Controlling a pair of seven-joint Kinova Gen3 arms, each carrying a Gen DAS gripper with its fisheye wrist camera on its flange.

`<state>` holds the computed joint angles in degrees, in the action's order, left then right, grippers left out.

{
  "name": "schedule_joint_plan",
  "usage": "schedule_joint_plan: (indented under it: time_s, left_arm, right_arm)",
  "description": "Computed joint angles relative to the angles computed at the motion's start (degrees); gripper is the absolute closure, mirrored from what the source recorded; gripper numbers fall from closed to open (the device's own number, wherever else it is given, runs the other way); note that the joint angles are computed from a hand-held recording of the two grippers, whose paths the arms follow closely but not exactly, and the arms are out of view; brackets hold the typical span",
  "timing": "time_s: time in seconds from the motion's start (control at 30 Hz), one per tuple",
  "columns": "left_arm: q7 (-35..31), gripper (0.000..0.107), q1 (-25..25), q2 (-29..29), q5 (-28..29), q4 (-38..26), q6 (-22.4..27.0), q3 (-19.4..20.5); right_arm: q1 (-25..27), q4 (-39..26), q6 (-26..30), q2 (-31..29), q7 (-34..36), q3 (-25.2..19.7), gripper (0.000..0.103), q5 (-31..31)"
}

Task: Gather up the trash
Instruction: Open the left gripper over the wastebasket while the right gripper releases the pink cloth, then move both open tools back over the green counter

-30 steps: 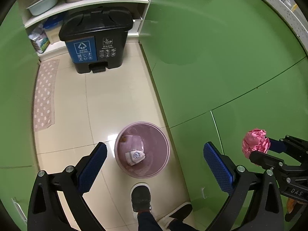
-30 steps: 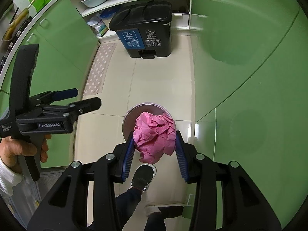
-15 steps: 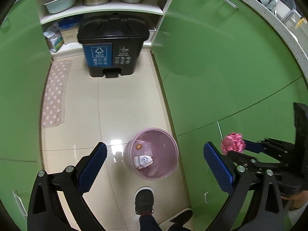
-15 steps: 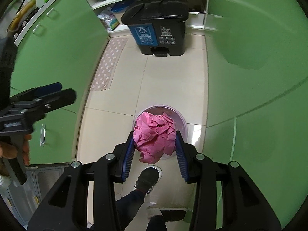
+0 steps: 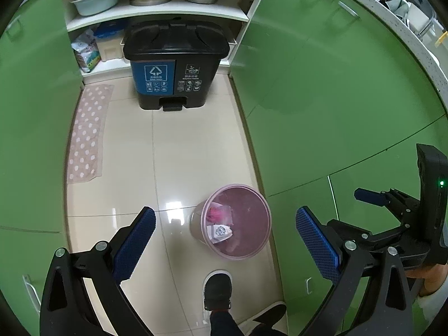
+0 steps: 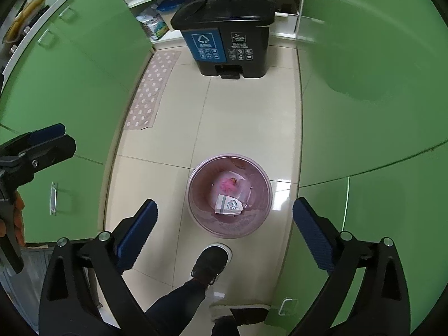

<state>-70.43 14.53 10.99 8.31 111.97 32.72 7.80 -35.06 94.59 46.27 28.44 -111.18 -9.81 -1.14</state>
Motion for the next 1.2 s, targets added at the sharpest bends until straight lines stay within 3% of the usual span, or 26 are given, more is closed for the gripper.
schedule_joint_plan:
  time_s: [0.3,0.5,0.77,0.93,1.2]
  left_arm:
    - [0.00,0.011,1.02,-1.20,-0.49,-3.20,4.41,0.58]
    - [1.50,0.011,2.24,-5.52,-1.77,-8.73,12.73,1.16]
    - [3.68,0.011,4.10,-10.12,-4.02,-22.48,26.19,2.94]
    - [3.94,0.011,6.94,-9.22,-6.61,-33.89,32.57,5.15]
    - [2.27,0.011,14.75,-3.05,-9.88,-49.18,36.46,7.45]
  right_arm:
    - [0.42,-0.06,3.12,-3.99,-1.87,0.52,0.007,0.16]
    - [0.71,-3.55,10.34,-10.24,-3.80,0.09,0.007,0.31]
    - [1.54,-13.85,23.76,-20.51,-7.14,-0.55,0.005,2.77]
    - [3.16,-20.06,31.29,-26.65,-9.47,-1.18,0.003,6.71]
    - [8.88,-21.59,40.20,-36.54,-14.56,-3.21,0.003,12.26]
